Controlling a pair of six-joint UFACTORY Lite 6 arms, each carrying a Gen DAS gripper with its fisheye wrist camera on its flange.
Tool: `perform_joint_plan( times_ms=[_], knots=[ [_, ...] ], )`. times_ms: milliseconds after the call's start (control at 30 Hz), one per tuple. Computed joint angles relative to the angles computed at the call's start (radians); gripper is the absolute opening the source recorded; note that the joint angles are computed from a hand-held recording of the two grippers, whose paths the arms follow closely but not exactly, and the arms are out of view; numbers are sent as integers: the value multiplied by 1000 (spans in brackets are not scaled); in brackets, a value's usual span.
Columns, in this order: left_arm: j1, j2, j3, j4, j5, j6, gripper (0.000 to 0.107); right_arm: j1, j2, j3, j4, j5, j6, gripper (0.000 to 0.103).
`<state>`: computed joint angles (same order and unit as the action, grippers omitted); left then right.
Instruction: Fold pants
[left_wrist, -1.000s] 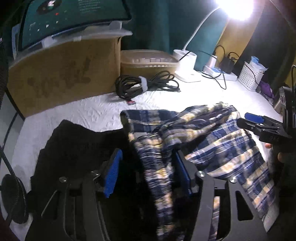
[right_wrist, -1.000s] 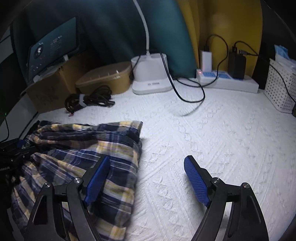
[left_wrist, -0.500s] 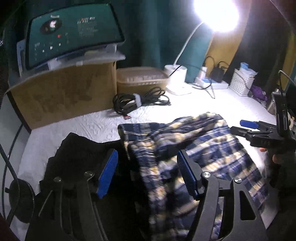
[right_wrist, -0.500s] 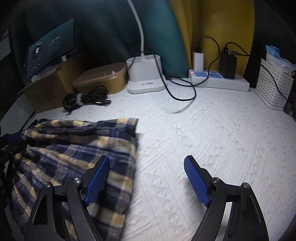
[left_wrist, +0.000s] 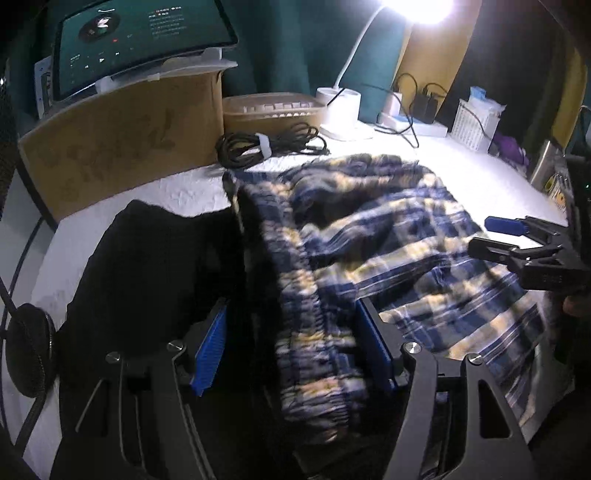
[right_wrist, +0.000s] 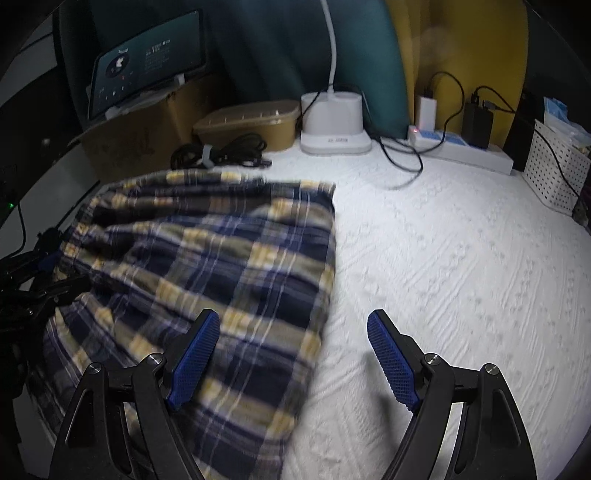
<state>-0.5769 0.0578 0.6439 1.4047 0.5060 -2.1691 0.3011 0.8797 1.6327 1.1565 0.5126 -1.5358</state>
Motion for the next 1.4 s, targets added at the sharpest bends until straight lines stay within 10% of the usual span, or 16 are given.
perform_joint_plan(
  times_ms=[600,1400],
  knots=[
    [-213,-80,-5,-33,225,-97,67,-70,-202,-299,148,11,-227,84],
    [-244,29,17,-186,194,-106,67,-200,-275,-485,257,-14,-458,84]
  ],
)
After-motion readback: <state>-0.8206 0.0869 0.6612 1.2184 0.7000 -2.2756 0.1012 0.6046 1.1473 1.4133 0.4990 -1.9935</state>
